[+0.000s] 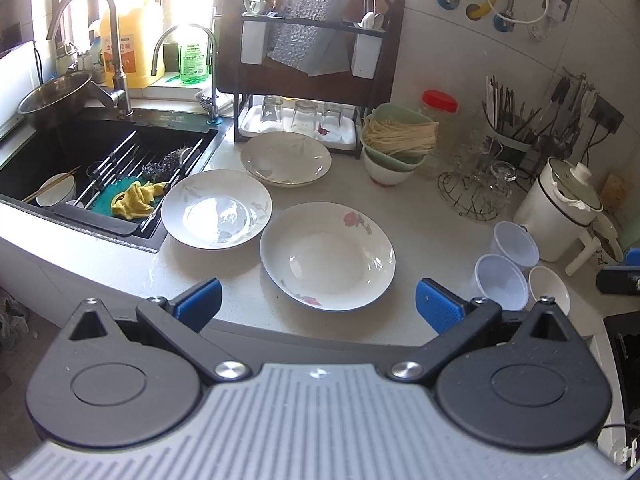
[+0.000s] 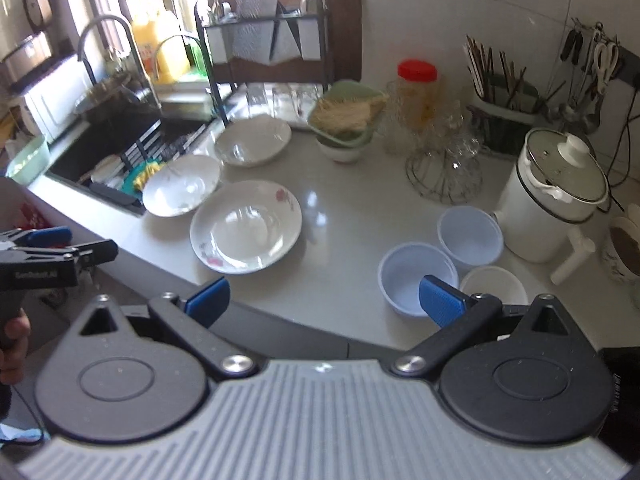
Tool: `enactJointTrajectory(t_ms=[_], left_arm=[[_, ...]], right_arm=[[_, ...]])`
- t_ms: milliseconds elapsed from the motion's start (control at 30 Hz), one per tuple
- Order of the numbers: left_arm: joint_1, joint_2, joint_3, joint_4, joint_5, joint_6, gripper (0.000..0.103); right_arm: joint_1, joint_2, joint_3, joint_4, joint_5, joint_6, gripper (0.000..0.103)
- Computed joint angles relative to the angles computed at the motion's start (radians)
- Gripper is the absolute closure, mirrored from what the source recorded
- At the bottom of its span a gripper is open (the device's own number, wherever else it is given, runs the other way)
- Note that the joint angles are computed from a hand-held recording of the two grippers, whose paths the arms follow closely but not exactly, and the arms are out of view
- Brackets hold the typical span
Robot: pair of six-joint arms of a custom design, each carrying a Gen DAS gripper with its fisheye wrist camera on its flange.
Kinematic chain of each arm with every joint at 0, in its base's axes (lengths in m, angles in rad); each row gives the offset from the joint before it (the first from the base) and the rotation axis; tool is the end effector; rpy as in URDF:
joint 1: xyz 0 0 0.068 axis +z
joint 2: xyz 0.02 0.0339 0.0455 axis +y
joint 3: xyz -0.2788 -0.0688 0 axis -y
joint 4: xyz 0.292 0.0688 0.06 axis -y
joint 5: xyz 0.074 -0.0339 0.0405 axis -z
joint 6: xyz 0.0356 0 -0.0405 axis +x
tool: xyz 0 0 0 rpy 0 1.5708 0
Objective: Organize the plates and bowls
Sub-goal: 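Move both grippers toward the white plates on the counter, then close both grippers on the rim of the leaf-pattern plate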
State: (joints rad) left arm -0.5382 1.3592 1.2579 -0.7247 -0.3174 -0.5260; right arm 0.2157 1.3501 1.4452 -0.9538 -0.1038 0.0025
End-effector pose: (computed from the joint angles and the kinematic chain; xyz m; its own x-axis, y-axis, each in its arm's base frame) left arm 0.2900 -0.1602 0.3370 -0.6993 -0.1381 -0.7014 -0.0529 0.9885 -0.1419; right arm 0.3073 0.0711 0.3902 -0.7401 -0.1596 -0.6532 -0.2772 0.9575 0.0801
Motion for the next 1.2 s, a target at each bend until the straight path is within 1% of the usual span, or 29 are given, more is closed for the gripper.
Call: enactJointTrajectory(t_ms=[167,233,367,433,533,700,800,867,933,1033,1100,1200], left_arm=[[0.003,0.021,-0.002,0.015,-0.004,-0.001,0.000],[0.001,0.031,0.000,0.019,-0.010,-0.005,0.000],[-0.001,0.049,0.009,0.020,-0.021,-0.012,0.000],[-0.005,0.055,0.012,0.018,-0.031,-0.010,0.000],[0.003,0.067,0.016,0.012,-0.020,0.007,0.000],[0.064,0.064,-0.011,0.030,0.025,0.007,0.000],[0.121,0.078,-0.023,0.059,0.066,0.039,0.000],[0.170,0.098,-0.026,0.083,0.110,0.069,0.000],[0.229,0.125,-0.022,0.112,0.157,0.121,0.000],[0.332,0.198,0.031,0.127,0.248,0.216,0.000],[0.388,0.248,0.074,0.134,0.297,0.273,0.000],[0.474,0.352,0.172,0.129,0.381,0.344,0.000]], right_arm=[[-0.002,-0.065,-0.150,0.128,-0.041,0.048,0.000],[-0.001,-0.091,-0.207,0.177,-0.042,0.066,0.000],[-0.020,-0.125,-0.284,0.242,-0.076,0.082,0.000],[-0.019,-0.117,-0.291,0.261,-0.077,0.098,0.000],[-0.008,-0.070,-0.260,0.271,-0.097,0.106,0.000],[0.054,-0.008,-0.229,0.320,-0.066,0.109,0.000],[0.101,0.047,-0.204,0.340,-0.056,0.155,0.000],[0.134,0.089,-0.190,0.376,-0.029,0.218,0.000],[0.169,0.140,-0.161,0.401,0.006,0.255,0.000],[0.231,0.243,-0.079,0.431,0.105,0.315,0.000],[0.254,0.306,-0.029,0.451,0.127,0.353,0.000],[0.282,0.419,0.080,0.455,0.151,0.419,0.001]])
